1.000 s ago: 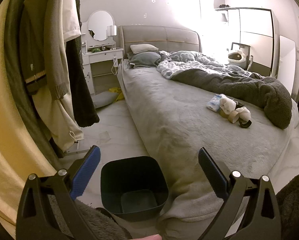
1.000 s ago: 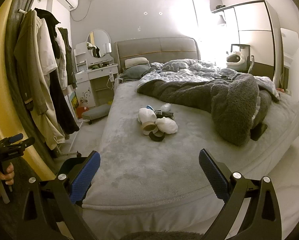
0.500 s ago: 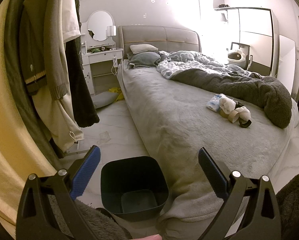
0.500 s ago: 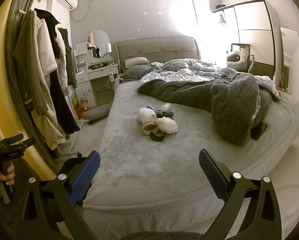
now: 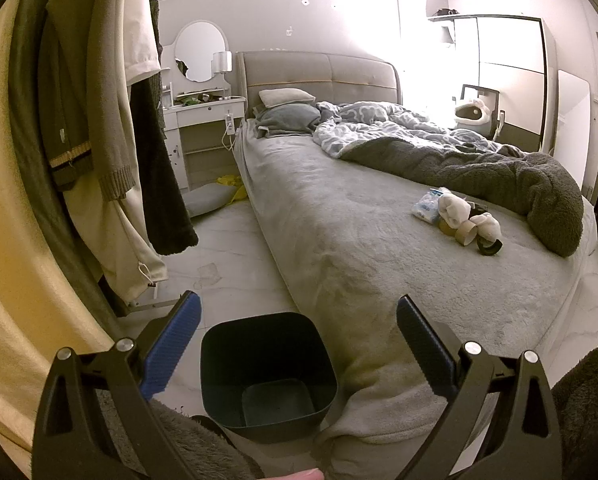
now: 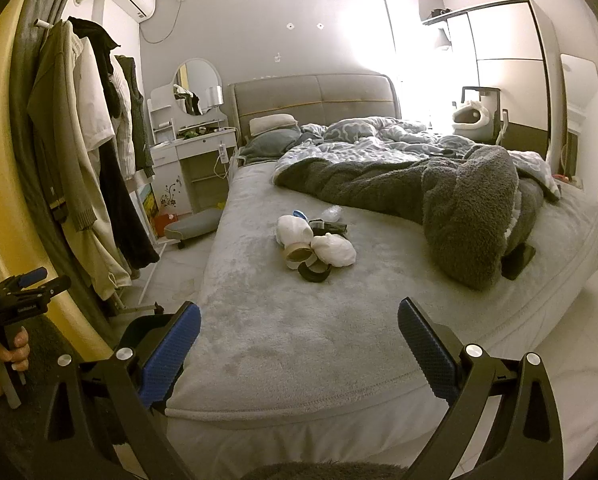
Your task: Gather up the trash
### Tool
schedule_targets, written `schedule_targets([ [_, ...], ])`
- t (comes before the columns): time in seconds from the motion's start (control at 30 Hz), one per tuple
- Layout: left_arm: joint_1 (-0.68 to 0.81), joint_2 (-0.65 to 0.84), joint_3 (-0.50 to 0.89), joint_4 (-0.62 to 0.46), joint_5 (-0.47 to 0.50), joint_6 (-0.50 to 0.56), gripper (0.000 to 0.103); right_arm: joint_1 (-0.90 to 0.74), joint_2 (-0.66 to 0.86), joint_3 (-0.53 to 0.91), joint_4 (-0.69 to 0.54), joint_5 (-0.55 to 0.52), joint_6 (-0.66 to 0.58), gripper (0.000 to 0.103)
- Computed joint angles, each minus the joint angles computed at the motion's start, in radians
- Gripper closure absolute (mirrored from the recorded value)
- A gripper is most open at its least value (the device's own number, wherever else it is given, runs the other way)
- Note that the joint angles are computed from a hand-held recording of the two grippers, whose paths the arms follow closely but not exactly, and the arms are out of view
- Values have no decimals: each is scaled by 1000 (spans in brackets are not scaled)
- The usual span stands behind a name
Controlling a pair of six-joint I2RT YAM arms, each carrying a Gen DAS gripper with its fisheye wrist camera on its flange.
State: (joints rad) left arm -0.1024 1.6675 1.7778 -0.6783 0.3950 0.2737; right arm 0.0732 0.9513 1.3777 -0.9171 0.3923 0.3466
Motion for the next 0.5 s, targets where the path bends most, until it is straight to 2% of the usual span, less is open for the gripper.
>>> schedule_targets([
  [0.5,-1,-1,-2,2,-2,-2,3,-4,1,4,-2,-5,2,3],
])
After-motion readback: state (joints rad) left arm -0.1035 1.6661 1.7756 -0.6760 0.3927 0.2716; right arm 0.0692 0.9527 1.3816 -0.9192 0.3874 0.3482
